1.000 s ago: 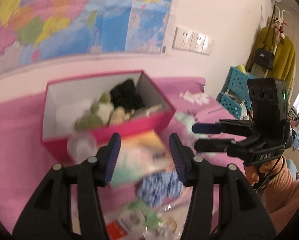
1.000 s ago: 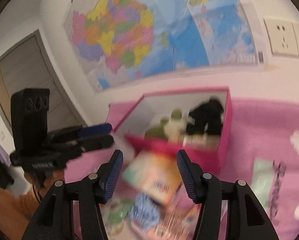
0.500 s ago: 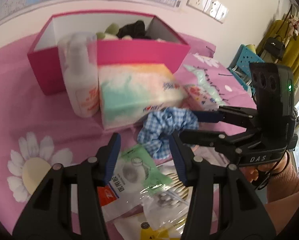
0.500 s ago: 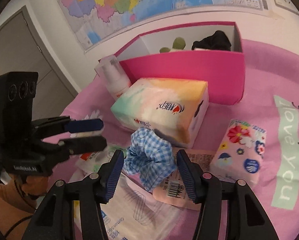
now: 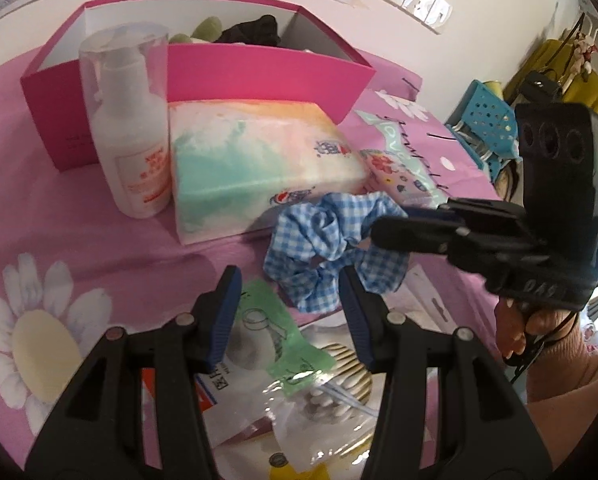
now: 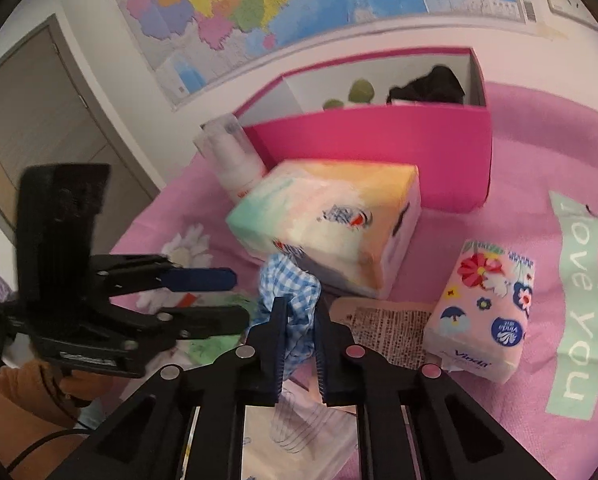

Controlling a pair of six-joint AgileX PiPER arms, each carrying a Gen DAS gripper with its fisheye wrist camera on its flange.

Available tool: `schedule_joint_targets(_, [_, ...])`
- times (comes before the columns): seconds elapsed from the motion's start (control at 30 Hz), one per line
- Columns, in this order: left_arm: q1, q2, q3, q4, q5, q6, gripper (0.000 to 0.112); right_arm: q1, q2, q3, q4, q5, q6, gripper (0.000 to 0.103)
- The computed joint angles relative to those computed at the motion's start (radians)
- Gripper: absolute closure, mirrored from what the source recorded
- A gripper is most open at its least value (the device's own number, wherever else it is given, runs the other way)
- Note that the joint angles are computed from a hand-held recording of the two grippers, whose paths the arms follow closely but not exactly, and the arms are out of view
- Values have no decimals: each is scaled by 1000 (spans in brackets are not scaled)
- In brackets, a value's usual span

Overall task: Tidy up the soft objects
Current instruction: 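Grasp the blue gingham scrunchie on the bed with the right tool, then carry the scrunchie over the pink box and open the right tool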

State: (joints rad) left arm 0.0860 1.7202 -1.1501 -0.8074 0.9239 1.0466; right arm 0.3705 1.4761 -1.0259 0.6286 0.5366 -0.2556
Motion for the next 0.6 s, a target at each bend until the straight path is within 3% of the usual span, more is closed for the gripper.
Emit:
schedule_joint_targets(0.13, [5, 12, -22, -27, 52, 22, 60, -26, -47, -2, 93, 20, -88, 94])
schedule_joint_targets(0.2, [-8, 5, -16, -23, 38, 27, 60, -33, -60, -11, 125, 32, -124, 94])
schedule_joint_targets(0.3, [-24, 2, -8, -4, 14, 11, 60, -3, -60, -38, 1, 23, -20, 94])
schedule_joint_targets(0.37, [-24, 5, -8, 1, 15, 10, 60, 0, -33, -53, -61, 41, 41, 81])
schedule_joint_targets(0.43, [-33, 14, -15, 22, 2, -8, 60, 16, -8, -54, -150, 44, 126, 41])
schedule_joint_targets(0.6, [-50, 36, -26, 56, -18, -40, 60, 40, 34, -42, -197, 31, 156, 44])
